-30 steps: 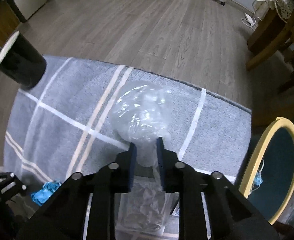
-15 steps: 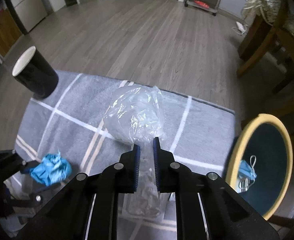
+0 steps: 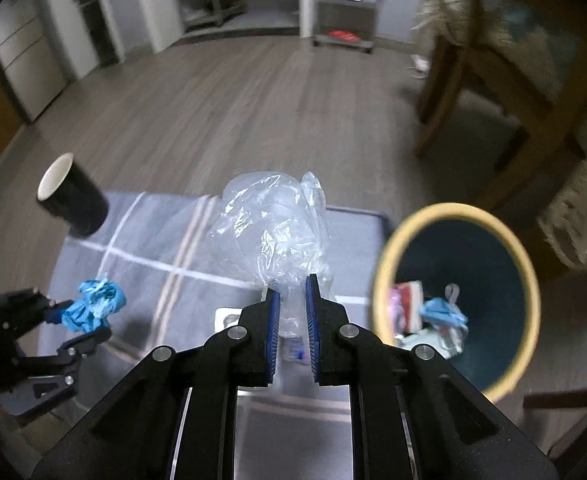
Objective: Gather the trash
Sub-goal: 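Carry the blue glove and clear plastic bag over the bin with both tools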
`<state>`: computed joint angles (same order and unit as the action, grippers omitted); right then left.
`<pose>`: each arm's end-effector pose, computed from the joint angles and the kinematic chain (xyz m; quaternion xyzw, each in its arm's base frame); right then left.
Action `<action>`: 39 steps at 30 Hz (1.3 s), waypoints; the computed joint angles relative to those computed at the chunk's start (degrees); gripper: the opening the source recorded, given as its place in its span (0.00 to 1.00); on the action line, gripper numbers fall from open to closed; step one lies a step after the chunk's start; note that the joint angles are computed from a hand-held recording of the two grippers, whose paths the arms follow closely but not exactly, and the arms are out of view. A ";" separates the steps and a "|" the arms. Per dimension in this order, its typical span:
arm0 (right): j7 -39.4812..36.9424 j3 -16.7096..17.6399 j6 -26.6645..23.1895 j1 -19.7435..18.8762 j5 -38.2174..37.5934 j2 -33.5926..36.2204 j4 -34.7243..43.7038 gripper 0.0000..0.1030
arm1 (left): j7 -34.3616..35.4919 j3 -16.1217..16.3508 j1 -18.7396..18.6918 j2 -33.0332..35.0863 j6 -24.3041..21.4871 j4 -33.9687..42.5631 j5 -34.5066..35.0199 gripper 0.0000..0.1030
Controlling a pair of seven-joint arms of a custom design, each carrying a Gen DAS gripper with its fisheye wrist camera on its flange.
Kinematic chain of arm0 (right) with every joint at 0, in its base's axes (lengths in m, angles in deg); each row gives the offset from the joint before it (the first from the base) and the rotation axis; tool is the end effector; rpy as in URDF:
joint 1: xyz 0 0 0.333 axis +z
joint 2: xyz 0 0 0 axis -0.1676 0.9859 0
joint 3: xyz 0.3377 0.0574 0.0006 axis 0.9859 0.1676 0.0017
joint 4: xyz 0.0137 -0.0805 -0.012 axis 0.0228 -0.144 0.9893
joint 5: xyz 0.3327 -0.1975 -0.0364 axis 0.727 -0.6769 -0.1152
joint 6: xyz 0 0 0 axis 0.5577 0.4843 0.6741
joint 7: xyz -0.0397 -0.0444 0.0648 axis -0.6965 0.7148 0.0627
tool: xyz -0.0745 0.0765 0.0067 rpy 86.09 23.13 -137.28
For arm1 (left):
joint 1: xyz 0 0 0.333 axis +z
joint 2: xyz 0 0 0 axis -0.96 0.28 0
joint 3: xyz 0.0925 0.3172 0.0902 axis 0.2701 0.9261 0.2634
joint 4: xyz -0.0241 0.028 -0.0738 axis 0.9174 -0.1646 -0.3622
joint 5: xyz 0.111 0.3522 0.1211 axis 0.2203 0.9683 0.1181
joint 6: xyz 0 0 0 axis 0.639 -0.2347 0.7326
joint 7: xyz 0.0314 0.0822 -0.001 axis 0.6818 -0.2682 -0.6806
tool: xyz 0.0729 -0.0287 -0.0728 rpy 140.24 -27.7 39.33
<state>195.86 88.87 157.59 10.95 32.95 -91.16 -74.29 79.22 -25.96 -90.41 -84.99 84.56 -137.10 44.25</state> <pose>0.4879 0.2698 0.4655 -0.7293 0.6332 -0.1623 0.2021 0.4455 -0.1435 0.4117 -0.4969 0.8294 -0.2295 0.1121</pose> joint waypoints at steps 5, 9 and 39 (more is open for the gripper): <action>3.68 0.02 -0.87 -2.71 -3.67 -5.02 -3.44 0.14 | 2.01 -0.34 -1.25 1.62 0.80 1.55 -3.16 0.31; 4.76 0.64 0.44 -6.06 -5.86 -8.23 -5.29 0.14 | 5.21 -0.96 -2.30 2.10 -0.80 2.75 -8.48 0.31; 3.98 -3.81 -3.16 -12.70 0.67 -2.86 -6.78 0.14 | -18.59 -14.96 -2.30 20.33 -0.12 24.84 15.15 0.31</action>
<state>199.84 85.06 154.42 -1.75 33.62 -94.02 -81.07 60.63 -40.92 -92.71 -64.66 84.44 -112.26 59.39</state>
